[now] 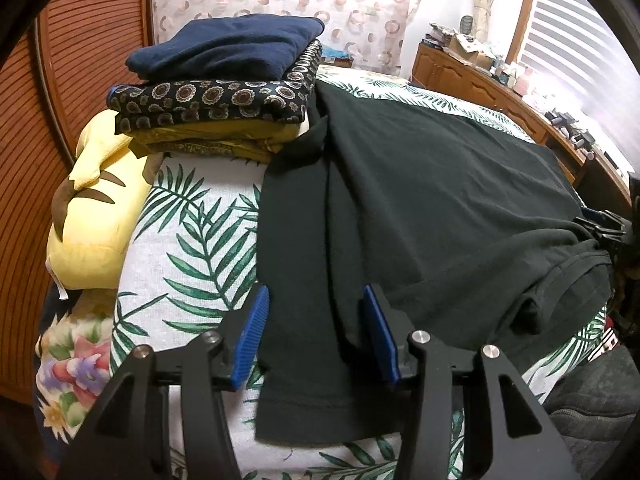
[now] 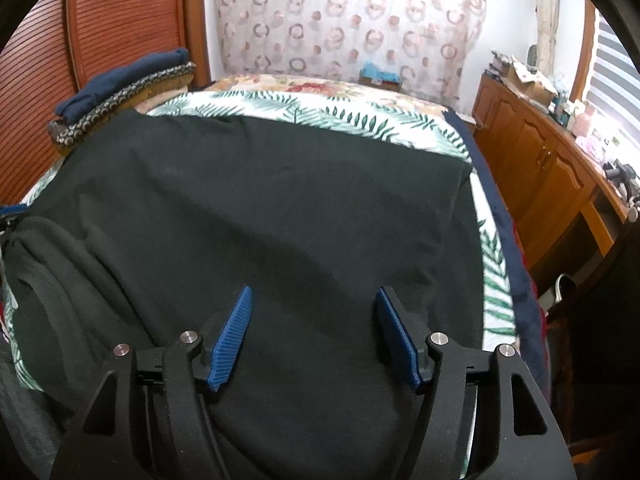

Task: Fold small clothes
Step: 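Press and smooth the folded shirt with both open grippers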

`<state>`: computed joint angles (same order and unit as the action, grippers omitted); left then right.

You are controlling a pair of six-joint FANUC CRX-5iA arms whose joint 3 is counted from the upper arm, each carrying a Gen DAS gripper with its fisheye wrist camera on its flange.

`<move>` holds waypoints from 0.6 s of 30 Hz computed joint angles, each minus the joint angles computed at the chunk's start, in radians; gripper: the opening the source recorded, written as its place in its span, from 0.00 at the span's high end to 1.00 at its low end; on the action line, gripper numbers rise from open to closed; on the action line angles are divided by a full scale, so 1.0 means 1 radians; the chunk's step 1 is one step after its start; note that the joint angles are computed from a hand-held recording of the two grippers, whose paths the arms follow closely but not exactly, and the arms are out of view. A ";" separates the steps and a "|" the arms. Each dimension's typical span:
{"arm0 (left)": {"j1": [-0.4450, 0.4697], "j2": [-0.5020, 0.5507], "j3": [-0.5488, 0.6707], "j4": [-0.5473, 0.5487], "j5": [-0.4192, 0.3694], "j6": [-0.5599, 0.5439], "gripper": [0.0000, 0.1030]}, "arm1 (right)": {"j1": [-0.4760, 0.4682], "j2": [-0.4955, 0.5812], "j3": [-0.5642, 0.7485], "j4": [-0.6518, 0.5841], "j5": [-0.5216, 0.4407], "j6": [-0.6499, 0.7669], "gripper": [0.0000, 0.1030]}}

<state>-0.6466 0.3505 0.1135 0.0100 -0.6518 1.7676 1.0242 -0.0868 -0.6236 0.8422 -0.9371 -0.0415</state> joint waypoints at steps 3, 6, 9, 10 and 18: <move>-0.001 0.000 -0.003 -0.004 0.006 0.004 0.53 | 0.007 0.004 -0.022 0.035 0.006 -0.052 0.25; 0.002 -0.002 -0.009 0.001 0.013 -0.003 0.52 | 0.022 -0.005 -0.046 0.068 0.003 -0.114 0.24; 0.004 -0.003 -0.012 0.009 0.015 -0.012 0.52 | 0.038 -0.013 -0.058 0.077 -0.009 -0.138 0.24; 0.003 -0.003 -0.011 0.007 0.015 -0.008 0.52 | 0.043 -0.014 -0.059 0.076 -0.015 -0.136 0.24; 0.002 -0.001 -0.007 0.015 0.005 0.009 0.52 | 0.041 -0.017 -0.061 0.076 -0.006 -0.123 0.20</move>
<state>-0.6447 0.3500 0.1067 0.0255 -0.6466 1.7771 1.0651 -0.1035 -0.6848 0.9182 -0.9427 -0.1644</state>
